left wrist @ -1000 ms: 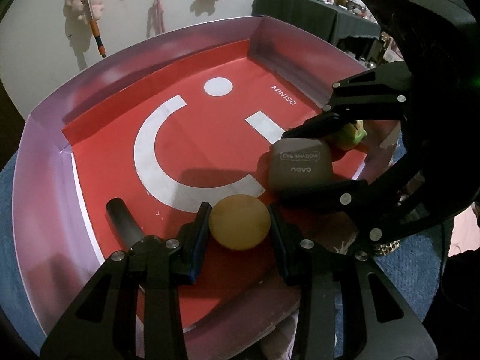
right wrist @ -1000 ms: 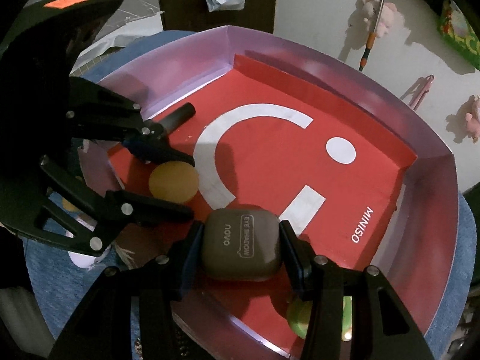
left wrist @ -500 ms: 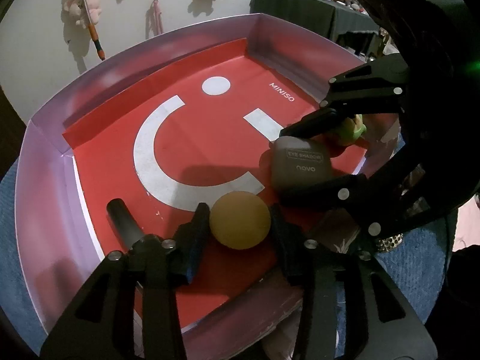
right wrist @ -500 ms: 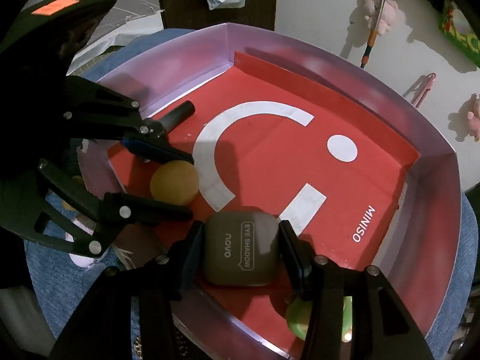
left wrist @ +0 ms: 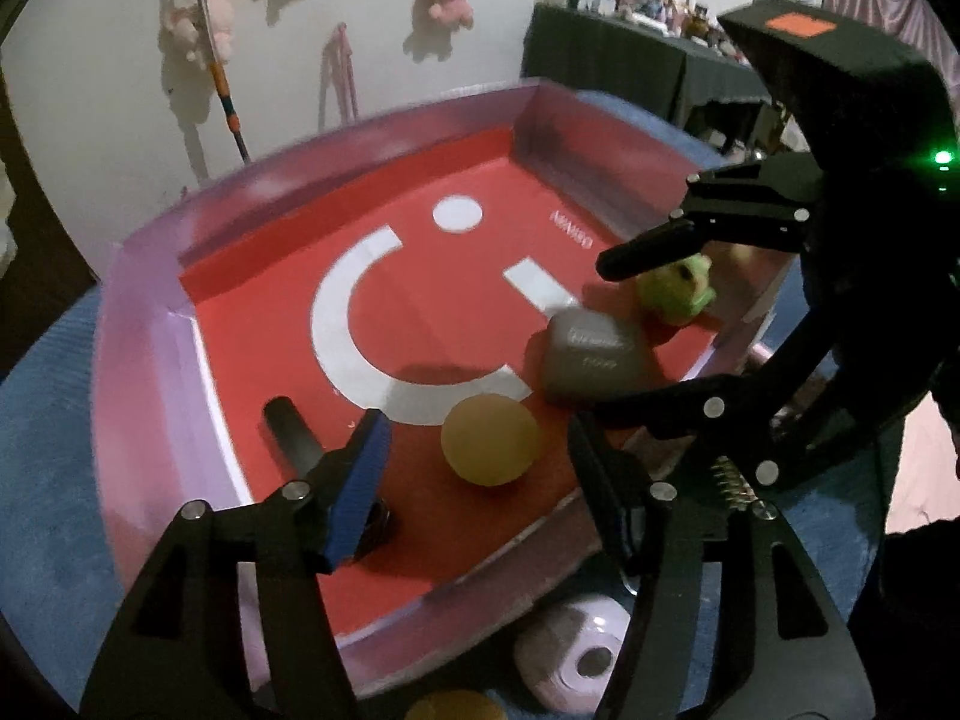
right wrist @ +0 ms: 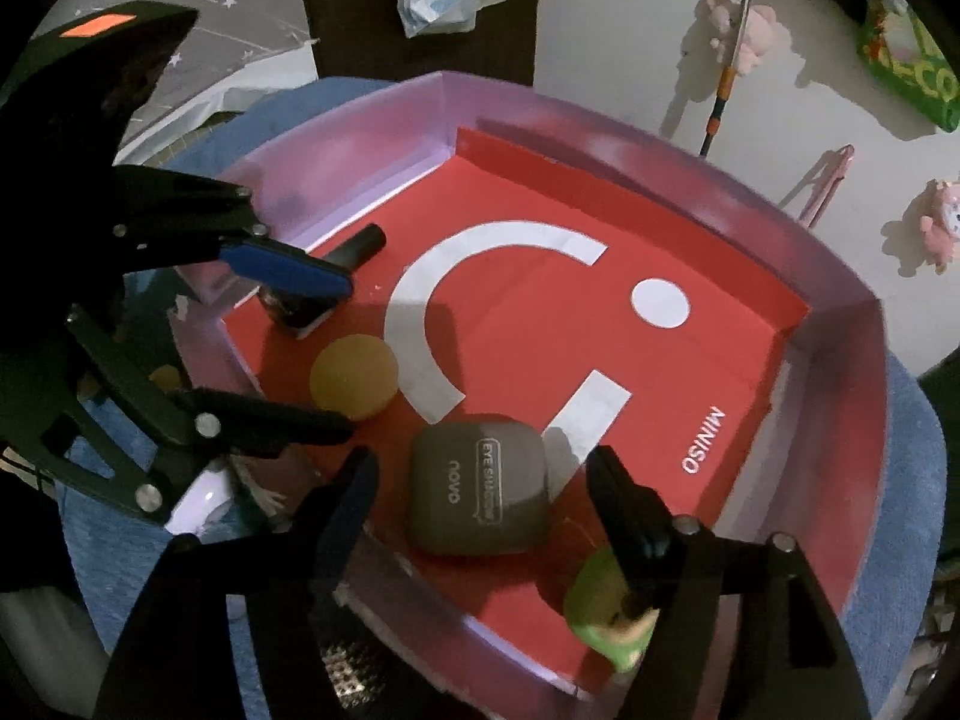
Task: Organize rigid objects
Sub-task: 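Withdraw both tools from the box and hold them above the table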
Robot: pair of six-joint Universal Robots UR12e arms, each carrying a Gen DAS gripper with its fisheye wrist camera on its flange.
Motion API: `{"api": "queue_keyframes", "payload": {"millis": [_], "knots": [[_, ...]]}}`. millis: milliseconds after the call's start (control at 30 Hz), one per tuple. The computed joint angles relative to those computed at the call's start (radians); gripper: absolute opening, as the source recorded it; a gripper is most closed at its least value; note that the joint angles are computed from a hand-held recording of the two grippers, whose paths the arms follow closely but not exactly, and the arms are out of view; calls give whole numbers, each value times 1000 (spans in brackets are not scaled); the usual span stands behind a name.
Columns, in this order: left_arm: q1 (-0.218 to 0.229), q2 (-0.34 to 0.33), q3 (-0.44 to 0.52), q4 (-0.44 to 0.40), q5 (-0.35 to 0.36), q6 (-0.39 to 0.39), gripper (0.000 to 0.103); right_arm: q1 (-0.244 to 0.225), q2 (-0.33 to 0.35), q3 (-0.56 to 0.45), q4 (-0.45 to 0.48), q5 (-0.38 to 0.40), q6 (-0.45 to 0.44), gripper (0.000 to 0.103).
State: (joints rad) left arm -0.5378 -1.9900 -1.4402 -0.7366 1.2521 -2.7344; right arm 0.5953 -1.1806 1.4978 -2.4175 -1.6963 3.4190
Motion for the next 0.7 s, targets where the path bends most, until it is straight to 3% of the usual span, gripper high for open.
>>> {"api": "queue_keyframes", "payload": {"millis": [167,400,500,567,700], "knots": [[8,62,-66,126,-38,-52,70,22,-34,22,-50,-62,51,86],[12,155,-203,424,-24,-147,98,92,-94,50,-152,-245,134,102],[15,192,-268,560,-11,-203,98,132,-114,67,-197,-342,179,103],[20,212,-297,606,-22,-233,98,163,-123,74,-215,-422,213,103],[18,243,-360,710,29,-323,99,221,-121,78,-243,-566,267,103]]}}
